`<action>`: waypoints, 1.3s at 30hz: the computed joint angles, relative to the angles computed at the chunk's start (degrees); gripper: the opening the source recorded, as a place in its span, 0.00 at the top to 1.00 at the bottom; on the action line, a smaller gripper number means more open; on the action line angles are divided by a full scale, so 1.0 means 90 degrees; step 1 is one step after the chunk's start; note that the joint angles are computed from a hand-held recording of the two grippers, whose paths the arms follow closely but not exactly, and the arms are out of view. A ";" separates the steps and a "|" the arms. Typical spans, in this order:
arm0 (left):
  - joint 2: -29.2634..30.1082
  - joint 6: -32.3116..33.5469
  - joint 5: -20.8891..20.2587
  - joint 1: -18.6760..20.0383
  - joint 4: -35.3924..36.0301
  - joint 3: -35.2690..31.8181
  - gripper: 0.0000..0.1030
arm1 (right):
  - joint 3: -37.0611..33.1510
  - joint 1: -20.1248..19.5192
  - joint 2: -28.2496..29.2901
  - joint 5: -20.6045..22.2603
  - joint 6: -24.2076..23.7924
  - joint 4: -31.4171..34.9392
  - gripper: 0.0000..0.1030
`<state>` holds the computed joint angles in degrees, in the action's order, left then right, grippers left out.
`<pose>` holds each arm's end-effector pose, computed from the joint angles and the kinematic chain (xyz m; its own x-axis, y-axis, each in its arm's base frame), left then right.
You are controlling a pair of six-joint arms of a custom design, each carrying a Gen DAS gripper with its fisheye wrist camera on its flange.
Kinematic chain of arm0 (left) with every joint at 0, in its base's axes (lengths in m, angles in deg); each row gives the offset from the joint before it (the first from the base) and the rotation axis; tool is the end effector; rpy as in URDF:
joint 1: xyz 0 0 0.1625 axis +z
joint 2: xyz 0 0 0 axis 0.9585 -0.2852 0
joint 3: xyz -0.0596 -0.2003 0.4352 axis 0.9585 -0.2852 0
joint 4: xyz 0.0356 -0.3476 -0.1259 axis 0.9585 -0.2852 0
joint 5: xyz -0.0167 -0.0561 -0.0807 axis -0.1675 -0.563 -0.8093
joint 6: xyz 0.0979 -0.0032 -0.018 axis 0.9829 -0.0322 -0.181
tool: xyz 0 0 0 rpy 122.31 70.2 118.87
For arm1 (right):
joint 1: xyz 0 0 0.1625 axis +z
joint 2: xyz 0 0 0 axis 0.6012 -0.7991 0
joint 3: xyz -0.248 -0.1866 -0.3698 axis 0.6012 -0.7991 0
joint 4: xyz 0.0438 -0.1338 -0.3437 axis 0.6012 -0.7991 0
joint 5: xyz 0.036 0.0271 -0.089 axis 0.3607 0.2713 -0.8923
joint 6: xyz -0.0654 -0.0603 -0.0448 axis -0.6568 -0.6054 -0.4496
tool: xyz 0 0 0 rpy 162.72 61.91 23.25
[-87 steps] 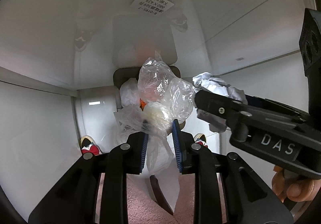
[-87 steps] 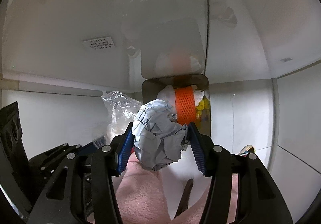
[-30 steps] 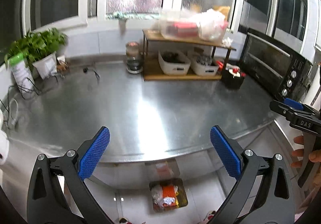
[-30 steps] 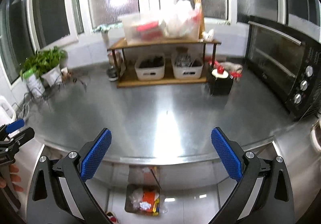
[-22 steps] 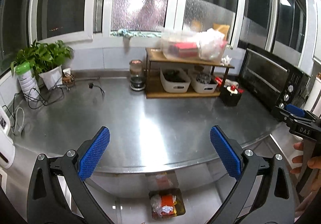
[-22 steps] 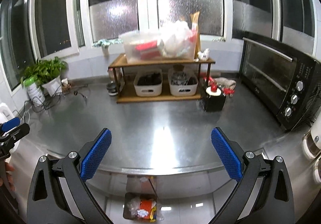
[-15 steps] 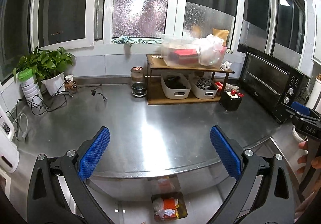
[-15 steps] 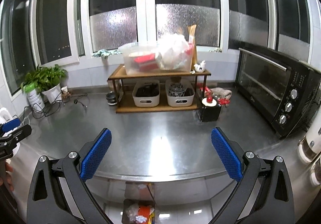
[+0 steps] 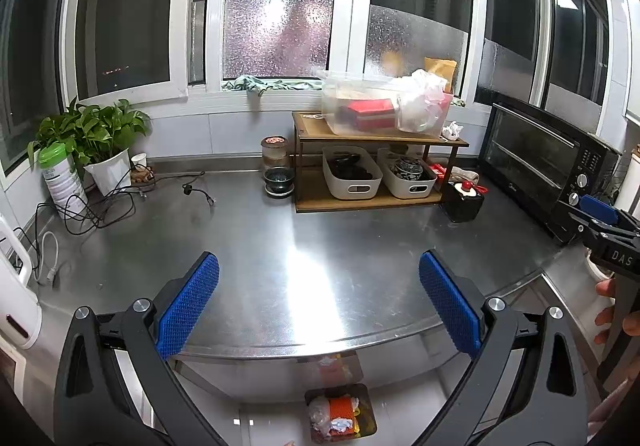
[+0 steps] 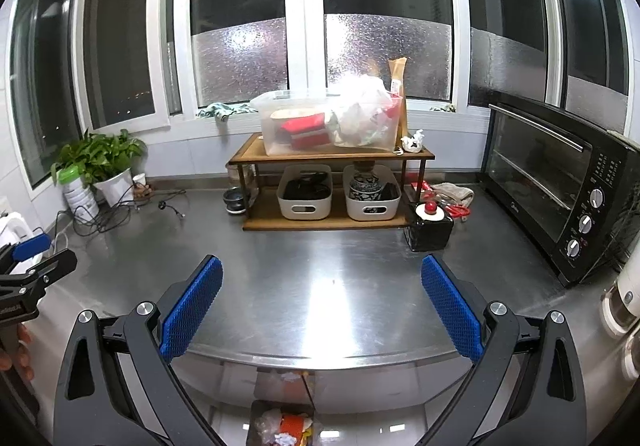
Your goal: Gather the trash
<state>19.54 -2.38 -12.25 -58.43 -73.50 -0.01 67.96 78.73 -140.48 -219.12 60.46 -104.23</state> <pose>-0.6237 -0.3942 0.2259 -0.7294 0.1986 -0.6546 0.6463 0.5136 -0.5644 0.2522 -0.3772 0.6359 -0.7493 0.0372 0.6612 -0.5560 0.5070 -0.6586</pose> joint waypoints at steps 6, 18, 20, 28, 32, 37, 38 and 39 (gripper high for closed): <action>0.0017 0.0033 -0.0048 0.0027 -0.0007 -0.0015 0.08 | -0.0019 -0.0023 0.0018 -0.0023 0.0061 0.0041 0.03; 0.0062 0.0104 -0.0119 0.0087 0.0016 -0.0065 0.08 | -0.0050 -0.0127 0.0013 0.0033 0.0087 0.0098 0.03; 0.0071 0.0091 -0.0116 0.0088 0.0039 -0.0080 0.08 | -0.0062 -0.0149 0.0011 0.0051 0.0097 0.0119 0.03; 0.0081 0.0130 -0.0105 0.0101 0.0017 -0.0094 0.08 | -0.0069 -0.0178 0.0007 0.0084 0.0106 0.0153 0.03; 0.0074 0.0069 -0.0106 0.0100 0.0107 -0.0110 0.08 | -0.0069 -0.0182 -0.0003 0.0096 0.0138 0.0185 0.03; 0.0066 0.0067 -0.0064 0.0096 0.0152 -0.0120 0.08 | -0.0078 -0.0190 -0.0002 0.0112 0.0095 0.0172 0.03; 0.0063 0.0062 -0.0067 0.0097 0.0161 -0.0123 0.08 | -0.0082 -0.0197 0.0001 0.0117 0.0096 0.0172 0.03; 0.0062 0.0052 -0.0066 0.0095 0.0172 -0.0125 0.08 | -0.0084 -0.0197 0.0001 0.0117 0.0103 0.0171 0.03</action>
